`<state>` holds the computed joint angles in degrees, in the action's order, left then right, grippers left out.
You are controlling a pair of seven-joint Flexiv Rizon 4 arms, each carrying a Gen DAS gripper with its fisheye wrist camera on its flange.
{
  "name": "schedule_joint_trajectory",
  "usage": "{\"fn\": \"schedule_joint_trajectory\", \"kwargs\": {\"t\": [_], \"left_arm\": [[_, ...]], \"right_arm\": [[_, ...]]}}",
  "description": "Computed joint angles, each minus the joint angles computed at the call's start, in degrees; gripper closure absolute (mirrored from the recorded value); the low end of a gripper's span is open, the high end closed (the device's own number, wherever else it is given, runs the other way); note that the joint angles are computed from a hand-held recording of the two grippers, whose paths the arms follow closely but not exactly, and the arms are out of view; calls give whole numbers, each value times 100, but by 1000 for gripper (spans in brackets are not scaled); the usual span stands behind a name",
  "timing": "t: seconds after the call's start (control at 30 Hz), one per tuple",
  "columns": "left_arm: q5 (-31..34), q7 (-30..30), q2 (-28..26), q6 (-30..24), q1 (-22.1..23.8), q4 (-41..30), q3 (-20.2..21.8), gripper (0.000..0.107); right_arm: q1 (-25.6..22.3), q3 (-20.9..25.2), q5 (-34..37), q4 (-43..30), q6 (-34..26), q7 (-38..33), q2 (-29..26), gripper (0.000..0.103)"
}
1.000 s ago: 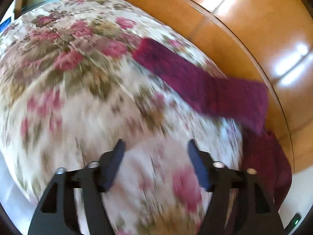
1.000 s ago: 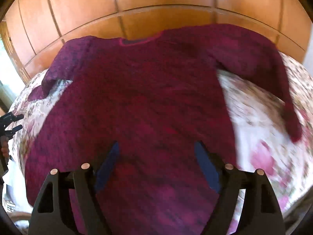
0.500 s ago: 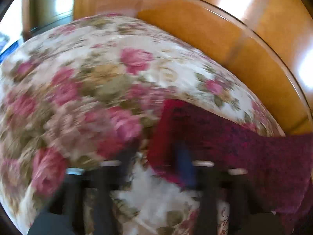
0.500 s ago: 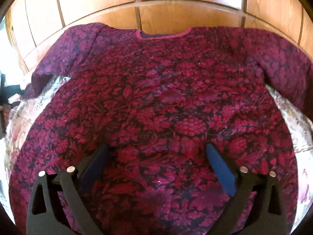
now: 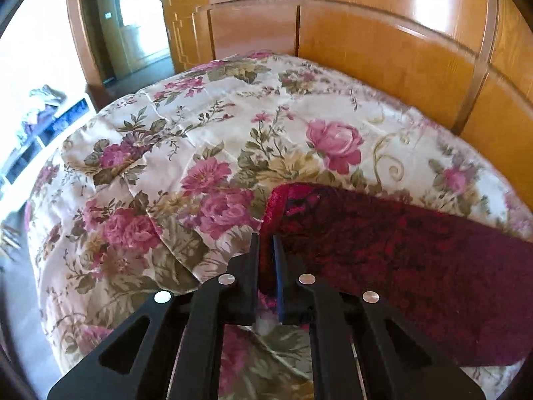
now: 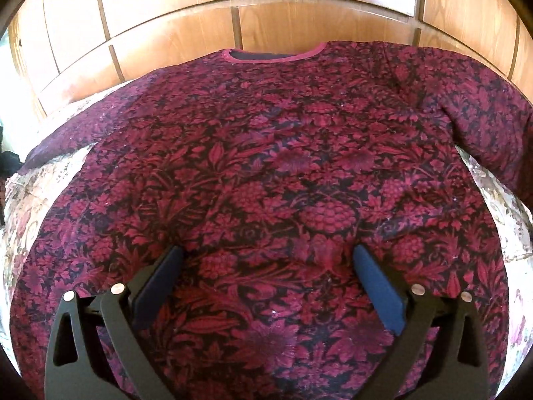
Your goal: Fold small clothes
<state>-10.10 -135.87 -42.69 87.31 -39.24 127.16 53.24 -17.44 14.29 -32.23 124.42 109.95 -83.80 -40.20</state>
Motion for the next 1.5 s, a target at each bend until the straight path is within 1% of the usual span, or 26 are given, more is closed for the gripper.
{"fn": "schedule_joint_trajectory", "kwargs": {"t": [0.07,0.13,0.17,0.2,0.27,0.37,0.4,0.47,0.53,0.57,0.6,0.67,0.7,0.73,0.77,0.8,0.83,0.87,0.93,0.97,1.0,1.07,1.2,1.3,1.37,1.5], "left_arm": [[-71,-267,-16,-213,-385,-42,270,98],[-157,-503,42,153,-797,90,480,75],[-78,-655,55,394,-1136,136,657,55],[-163,-589,64,577,-1337,161,699,42],[-140,-532,211,1087,-1641,183,573,40],[46,-203,578,1679,-1460,0,-285,40],[123,-88,644,1795,-1359,-98,-594,40],[404,210,723,2003,-1026,-385,-1374,40],[450,534,614,1953,-1072,-678,-1696,40],[486,741,527,1847,-1100,-894,-1888,40],[502,891,468,1803,-1065,-1031,-2072,40],[502,1190,317,1664,-1015,-1315,-2409,40],[443,1302,234,1584,-1055,-1411,-2471,40],[372,1404,157,1470,-1082,-1523,-2537,40],[351,1532,114,1392,-949,-1601,-2773,40],[293,1611,92,1342,-900,-1632,-2875,40],[217,1689,42,1272,-872,-1678,-2940,40],[109,1755,-15,1130,-925,-1735,-2921,40],[-63,1857,-121,967,-989,-1786,-2920,39],[-117,1861,-166,1025,-967,-1773,-2955,39],[-156,1887,-165,1122,-925,-1731,-3010,38],[-264,1989,-166,1245,-863,-1655,-3113,36],[-495,2221,-221,1439,-711,-1611,-3340,33],[-705,2423,-248,1427,-715,-1639,-3382,31],[-827,2540,-257,1397,-738,-1664,-3391,30],[-986,2691,-270,1431,-701,-1664,-3472,30]], "right_arm": [[-32,8,-13,8,11,-15,4,2],[-43,16,-12,15,43,-11,-2,2],[-38,14,-7,20,66,-7,-4,2],[-42,17,-6,31,101,0,-7,2],[-167,105,-103,36,103,45,-4,2],[-1134,891,-664,-44,-205,364,-96,4],[-1426,1030,-884,-41,-171,611,-100,7],[-1586,983,-533,3,49,670,46,8],[-1487,509,-453,39,418,1039,198,11],[-1228,91,-70,67,633,1104,311,13],[-879,-376,687,50,765,967,416,14],[-212,-1275,1565,-14,939,969,431,14],[188,-1742,2383,-185,842,673,352,14],[540,-2127,2826,-287,803,526,262,13],[841,-2593,2963,-379,853,569,87,13],[1068,-2932,3133,-521,874,491,-118,16],[1160,-3085,3232,-662,857,356,-278,18],[1179,-3137,3266,-776,841,243,-389,25],[1207,-3223,3281,-1080,741,46,-633,47],[1160,-3190,3237,-1215,589,8,-680,70],[967,-3015,3098,-1364,331,46,-652,83],[517,-2613,2882,-1493,256,112,-539,90],[-100,-2189,2497,-1485,532,71,-127,92],[-224,-2278,2418,-1787,451,115,2,93],[-354,-2288,2331,-2286,83,288,-47,94],[-96,-2792,2301,-3482,-806,490,-588,95]]}}
